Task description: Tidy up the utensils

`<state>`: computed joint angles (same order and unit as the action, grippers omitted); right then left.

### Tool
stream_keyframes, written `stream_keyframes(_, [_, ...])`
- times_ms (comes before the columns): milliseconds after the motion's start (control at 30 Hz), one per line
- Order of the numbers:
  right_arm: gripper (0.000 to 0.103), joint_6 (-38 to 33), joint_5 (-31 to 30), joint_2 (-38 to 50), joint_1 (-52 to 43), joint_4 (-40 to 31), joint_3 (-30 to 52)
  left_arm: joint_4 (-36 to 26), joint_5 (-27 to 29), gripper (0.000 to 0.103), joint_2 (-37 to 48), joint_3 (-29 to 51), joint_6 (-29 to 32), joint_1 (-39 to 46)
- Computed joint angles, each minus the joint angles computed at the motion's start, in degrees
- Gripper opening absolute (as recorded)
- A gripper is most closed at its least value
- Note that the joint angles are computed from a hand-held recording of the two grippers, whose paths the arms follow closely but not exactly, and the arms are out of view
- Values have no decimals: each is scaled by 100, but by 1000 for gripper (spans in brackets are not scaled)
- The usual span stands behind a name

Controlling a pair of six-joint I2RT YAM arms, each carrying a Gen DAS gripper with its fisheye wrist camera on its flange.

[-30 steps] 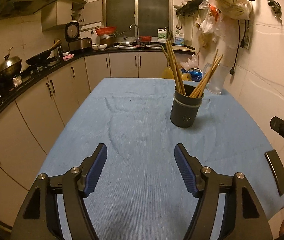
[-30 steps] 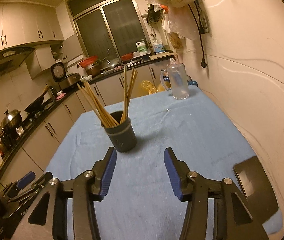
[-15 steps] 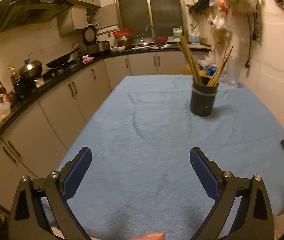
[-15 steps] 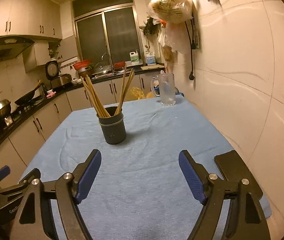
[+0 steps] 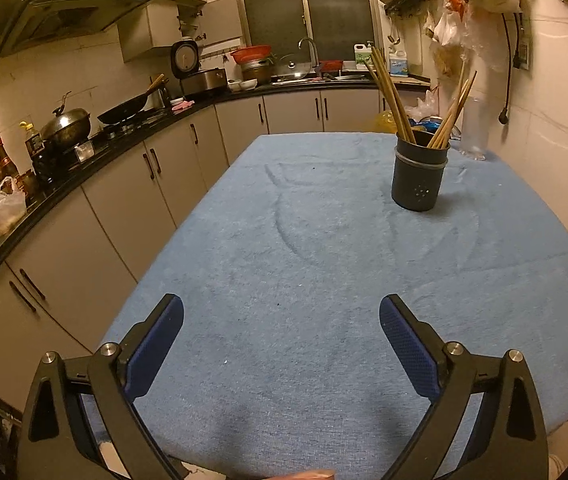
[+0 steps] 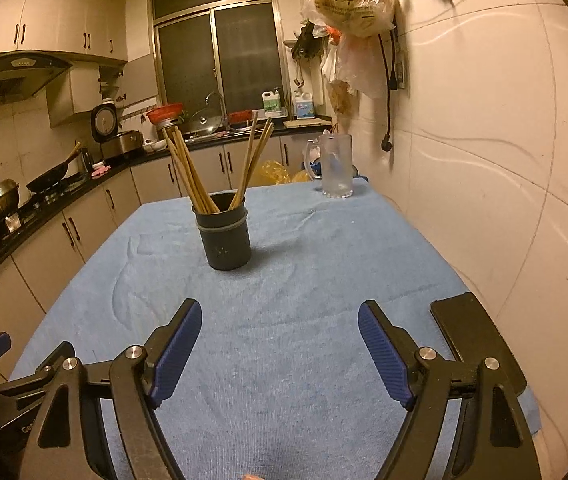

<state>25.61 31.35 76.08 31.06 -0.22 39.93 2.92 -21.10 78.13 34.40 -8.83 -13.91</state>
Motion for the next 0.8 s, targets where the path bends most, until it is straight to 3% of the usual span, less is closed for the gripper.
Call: stream_keyframes(800, [85, 31, -89, 285, 42, -143, 162, 14, 62, 98, 153, -5, -68, 29])
